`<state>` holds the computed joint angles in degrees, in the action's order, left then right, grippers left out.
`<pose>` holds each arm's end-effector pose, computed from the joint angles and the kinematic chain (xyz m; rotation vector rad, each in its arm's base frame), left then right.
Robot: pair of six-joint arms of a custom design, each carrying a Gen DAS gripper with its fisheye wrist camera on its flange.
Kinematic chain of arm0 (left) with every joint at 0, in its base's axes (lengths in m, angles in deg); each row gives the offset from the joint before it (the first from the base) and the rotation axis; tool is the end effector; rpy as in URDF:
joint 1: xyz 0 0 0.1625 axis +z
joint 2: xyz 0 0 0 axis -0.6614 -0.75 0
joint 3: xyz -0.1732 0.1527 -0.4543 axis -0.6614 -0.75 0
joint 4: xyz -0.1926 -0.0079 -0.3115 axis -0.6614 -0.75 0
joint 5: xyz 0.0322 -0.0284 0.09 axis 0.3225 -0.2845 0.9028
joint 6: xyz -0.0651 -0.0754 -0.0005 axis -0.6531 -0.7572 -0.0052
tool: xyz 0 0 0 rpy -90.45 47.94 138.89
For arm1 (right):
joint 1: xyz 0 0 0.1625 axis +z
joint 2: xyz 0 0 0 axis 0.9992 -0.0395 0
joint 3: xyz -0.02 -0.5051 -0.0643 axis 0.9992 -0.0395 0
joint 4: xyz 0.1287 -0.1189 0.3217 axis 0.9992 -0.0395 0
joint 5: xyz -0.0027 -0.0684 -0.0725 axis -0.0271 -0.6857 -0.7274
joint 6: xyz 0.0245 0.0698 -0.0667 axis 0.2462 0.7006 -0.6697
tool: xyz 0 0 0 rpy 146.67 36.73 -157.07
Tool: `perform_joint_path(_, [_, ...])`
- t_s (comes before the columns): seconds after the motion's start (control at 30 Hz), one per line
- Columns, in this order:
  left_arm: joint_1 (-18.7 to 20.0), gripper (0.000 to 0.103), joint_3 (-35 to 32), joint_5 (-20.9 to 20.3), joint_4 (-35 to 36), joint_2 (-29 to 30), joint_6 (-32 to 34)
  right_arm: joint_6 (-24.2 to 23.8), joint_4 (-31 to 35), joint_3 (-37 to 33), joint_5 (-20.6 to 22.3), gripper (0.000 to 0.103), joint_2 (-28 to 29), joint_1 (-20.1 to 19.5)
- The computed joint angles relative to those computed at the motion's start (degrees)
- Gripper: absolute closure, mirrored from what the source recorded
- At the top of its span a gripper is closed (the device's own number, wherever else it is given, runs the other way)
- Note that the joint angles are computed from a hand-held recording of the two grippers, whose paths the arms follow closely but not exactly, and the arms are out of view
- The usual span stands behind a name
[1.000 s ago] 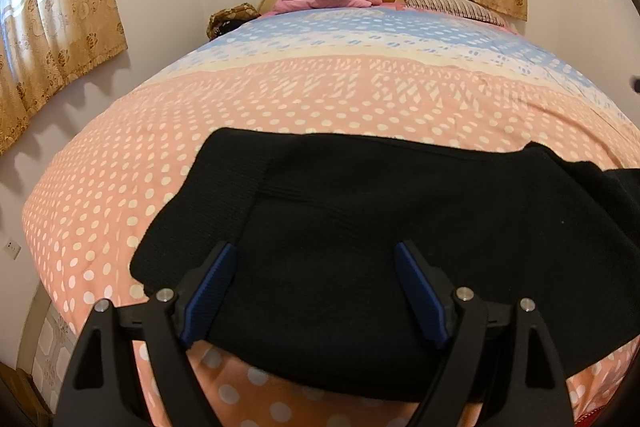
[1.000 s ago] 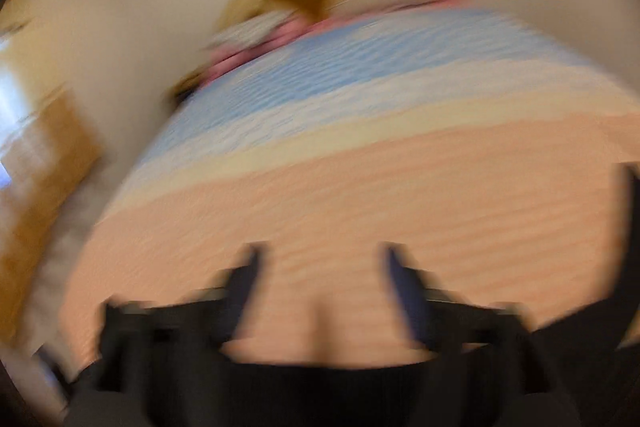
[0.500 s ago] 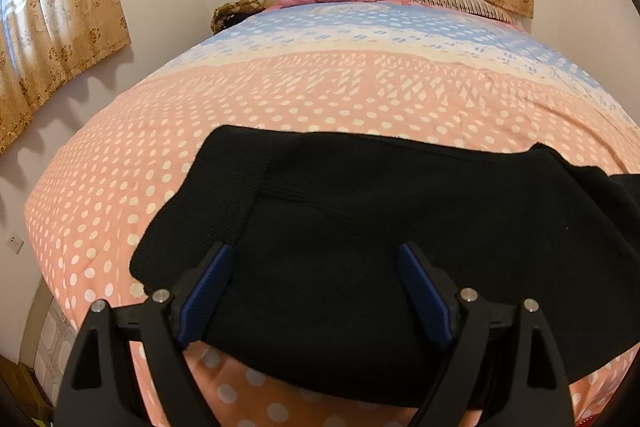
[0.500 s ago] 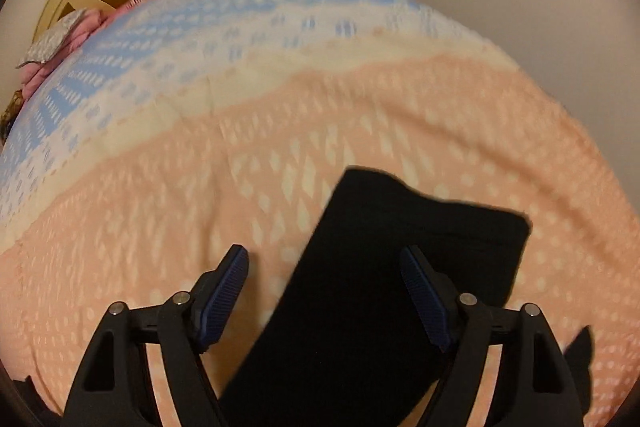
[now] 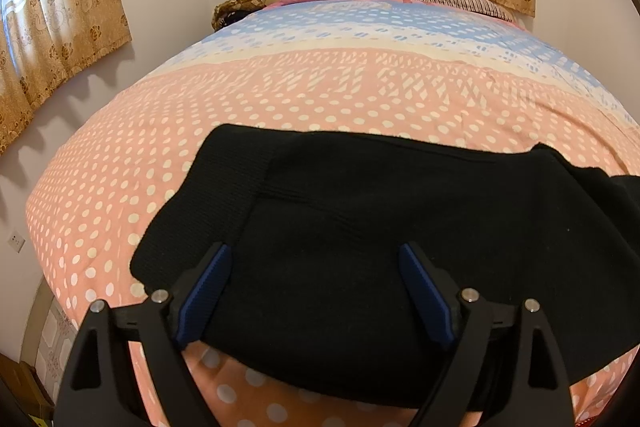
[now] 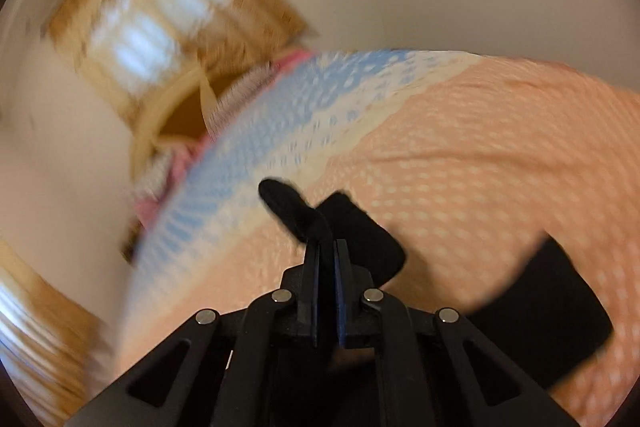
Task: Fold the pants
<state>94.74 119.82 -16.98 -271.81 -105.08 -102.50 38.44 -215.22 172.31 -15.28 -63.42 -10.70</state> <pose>-0.1373 -0.5678 0.1614 -0.0317 1.9700 -0.9803 -0.0289 -0.6988 0.4099 -0.2455 -2.5651 1.4534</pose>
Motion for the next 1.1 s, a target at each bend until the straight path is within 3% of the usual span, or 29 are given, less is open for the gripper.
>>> perform_joint_path(0.13, [0.07, 0.014, 0.01, 0.16, -0.78, 0.16, 0.5, 5.52, -8.95, 10.88, 3.56, 0.097, -4.76, -6.1])
perform_joint_path(0.27, [0.19, 0.012, -0.16, -0.1, -0.22, -0.06, 0.1, 9.72, -12.01, 16.02, 8.43, 0.097, -5.6, -11.91])
perform_joint_path(0.4, [0.27, 0.011, -0.26, -0.7, 0.52, -0.59, 1.06, 10.37, -8.99, 15.85, 6.84, 0.096, -4.52, -13.37])
perform_joint_path(0.5, [-0.16, 0.012, -0.06, -2.5, 2.22, -1.98, 0.61, 12.65, -8.81, 17.13, 8.67, 0.093, -4.96, -14.32])
perform_joint_path(0.6, [-2.28, 0.012, 1.3, -3.62, -4.38, -1.62, 7.15, 15.01, -9.91, 18.03, 3.45, 0.085, -6.51, -13.55])
perform_joint_path(0.67, [-4.47, 0.012, 1.11, -4.14, -9.41, -0.36, 13.17, 12.46, -16.94, 19.08, -5.5, 0.082, -6.82, -10.82])
perform_joint_path(0.73, [-6.71, 0.012, -0.07, -6.05, -15.68, 1.83, 21.57, 5.39, -19.99, 17.56, -8.31, 0.082, -6.71, -8.54])
perform_joint_path(0.8, [-8.71, 0.012, -2.16, -10.15, -18.96, 4.14, 29.42, -0.79, -15.44, 14.46, -6.45, 0.081, -6.7, -7.36])
perform_joint_path(0.87, [-10.35, 0.012, -4.97, -15.46, -19.1, 6.82, 34.42, -3.22, -7.21, 9.94, -6.08, 0.08, -5.74, -6.76])
perform_joint_path(0.97, [-11.75, 0.012, -8.3, -22.99, -16.02, 9.12, 37.0, -2.9, 1.77, 3.01, -11.86, 0.08, -2.25, -5.52])
perform_joint_path(1.1, [-12.39, 0.012, -12.38, -31.3, -10.78, 11.65, 36.62, -7.76, 5.14, -1.5, -17.13, 0.079, 1.04, -4.96])
